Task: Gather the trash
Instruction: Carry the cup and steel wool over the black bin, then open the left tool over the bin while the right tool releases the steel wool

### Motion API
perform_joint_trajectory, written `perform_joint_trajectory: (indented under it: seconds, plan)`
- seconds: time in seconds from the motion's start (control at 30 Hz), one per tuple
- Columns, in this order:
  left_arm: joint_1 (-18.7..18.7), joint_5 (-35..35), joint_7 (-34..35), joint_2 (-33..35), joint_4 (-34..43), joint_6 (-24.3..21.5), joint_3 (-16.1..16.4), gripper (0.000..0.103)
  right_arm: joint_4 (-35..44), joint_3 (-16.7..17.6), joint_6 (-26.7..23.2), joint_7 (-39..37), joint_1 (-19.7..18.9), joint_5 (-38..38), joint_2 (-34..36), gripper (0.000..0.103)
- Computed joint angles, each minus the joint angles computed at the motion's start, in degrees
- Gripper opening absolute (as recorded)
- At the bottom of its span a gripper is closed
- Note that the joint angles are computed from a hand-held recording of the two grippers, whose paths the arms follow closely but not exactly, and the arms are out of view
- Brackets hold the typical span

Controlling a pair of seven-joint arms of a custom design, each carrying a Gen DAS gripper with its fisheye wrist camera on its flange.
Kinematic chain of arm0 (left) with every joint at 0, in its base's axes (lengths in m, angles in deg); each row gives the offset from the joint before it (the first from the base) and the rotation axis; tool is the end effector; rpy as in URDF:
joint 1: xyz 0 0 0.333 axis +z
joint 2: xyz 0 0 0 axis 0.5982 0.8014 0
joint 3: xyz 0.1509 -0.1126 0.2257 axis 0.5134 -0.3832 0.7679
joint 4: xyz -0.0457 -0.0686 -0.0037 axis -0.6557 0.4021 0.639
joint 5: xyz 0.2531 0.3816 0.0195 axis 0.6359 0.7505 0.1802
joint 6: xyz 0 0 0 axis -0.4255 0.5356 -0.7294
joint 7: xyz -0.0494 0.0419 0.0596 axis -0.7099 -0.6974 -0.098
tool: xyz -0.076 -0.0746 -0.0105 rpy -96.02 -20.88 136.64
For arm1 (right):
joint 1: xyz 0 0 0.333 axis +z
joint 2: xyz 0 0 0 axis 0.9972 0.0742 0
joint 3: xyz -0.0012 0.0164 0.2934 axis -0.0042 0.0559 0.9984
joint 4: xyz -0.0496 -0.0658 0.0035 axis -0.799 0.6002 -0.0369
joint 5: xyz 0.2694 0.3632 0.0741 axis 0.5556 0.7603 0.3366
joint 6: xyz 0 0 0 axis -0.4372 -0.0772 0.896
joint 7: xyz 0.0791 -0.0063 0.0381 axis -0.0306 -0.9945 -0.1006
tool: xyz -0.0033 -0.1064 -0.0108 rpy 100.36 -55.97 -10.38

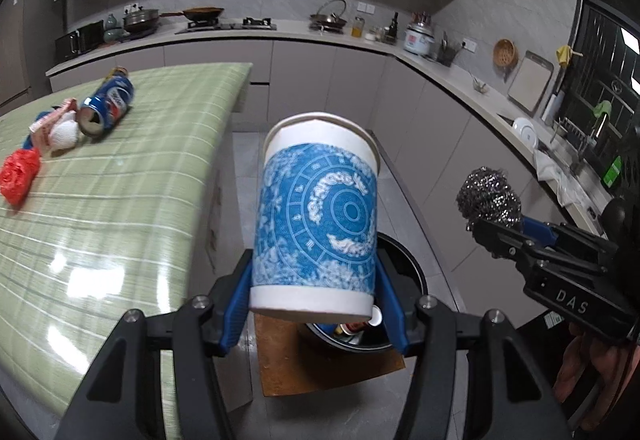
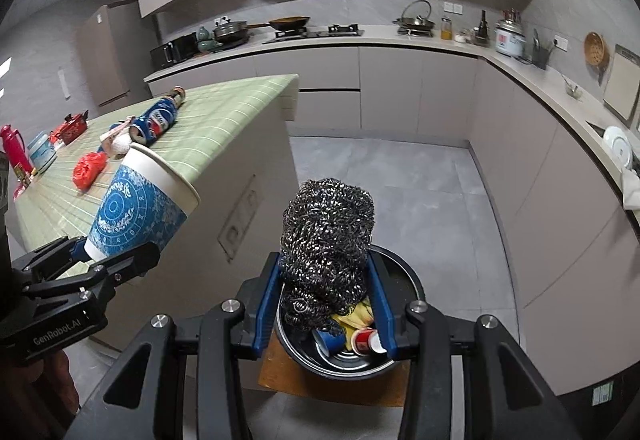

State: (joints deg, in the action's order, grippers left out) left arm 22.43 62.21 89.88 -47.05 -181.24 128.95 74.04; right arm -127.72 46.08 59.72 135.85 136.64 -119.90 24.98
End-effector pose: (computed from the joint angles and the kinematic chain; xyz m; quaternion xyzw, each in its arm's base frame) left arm 0.5672 -0.2936 0.6619 -0.4135 0.8193 -0.3858 0.0941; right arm 0.4784 0.5527 0.6685 -0.5124 0.7650 -0.3067 0.2411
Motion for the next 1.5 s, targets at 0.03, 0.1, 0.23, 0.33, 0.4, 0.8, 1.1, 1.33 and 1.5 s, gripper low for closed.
perform_joint_trajectory:
  seconds: [0.03, 0.1, 0.23, 0.33, 0.4, 0.8, 1.1, 1.33, 1.5]
  plan:
    - [-0.1, 0.2, -0.2, 0.0, -0.2, 0.0, -0.2, 0.058, -1.1, 0.0, 0.0, 0.2, -0.2, 0.3, -0.7, 0.044]
    - [-0.4, 0.7, -0.5, 0.3, -0.2, -0.4, -0.5, 0.058, -3.9, 0.4, 0.6, 1.0, -0.9, 1.0, -2.4, 0.044]
    - [-1.0, 1.8, -1.4, 1.6, 0.6, -1.3, -1.2, 0.058, -9.1, 1.7, 1.8, 1.8, -3.2, 2.8, -5.3, 0.044]
    - [-1.4, 2.8, -1.9, 2.7, 1.3, -2.0, -1.5, 0.058, -12.6, 2.7, 3.1, 2.3, -4.9, 4.3, -6.9, 0.044]
    - [-1.6, 3.8, -2.5, 3.6, 1.5, -2.3, -1.8, 0.058, -15.3, 3.2, 4.6, 2.7, -6.3, 5.5, -8.3, 0.044]
    - [-3.0, 9.1, -6.4, 9.5, 3.5, -4.8, -3.0, 0.058, -22.2, 4.0, 13.2, 2.3, -12.4, 11.2, -10.0, 0.044]
    - [-4.6, 15.0, -10.7, 16.1, 6.3, -5.4, -3.3, 0.074, -26.2, 2.7, 19.9, 3.4, -15.8, 14.5, -8.5, 0.050]
    - [-5.6, 20.5, -15.1, 15.9, 5.0, -5.3, -2.9, 0.093, -25.9, 1.9, 16.2, 6.7, -16.6, 14.1, -8.4, 0.103]
    - [-5.8, 22.5, -16.7, 15.1, 4.5, -5.3, -3.0, 0.098, -26.4, 2.5, 13.7, 7.5, -16.7, 14.3, -9.2, 0.103]
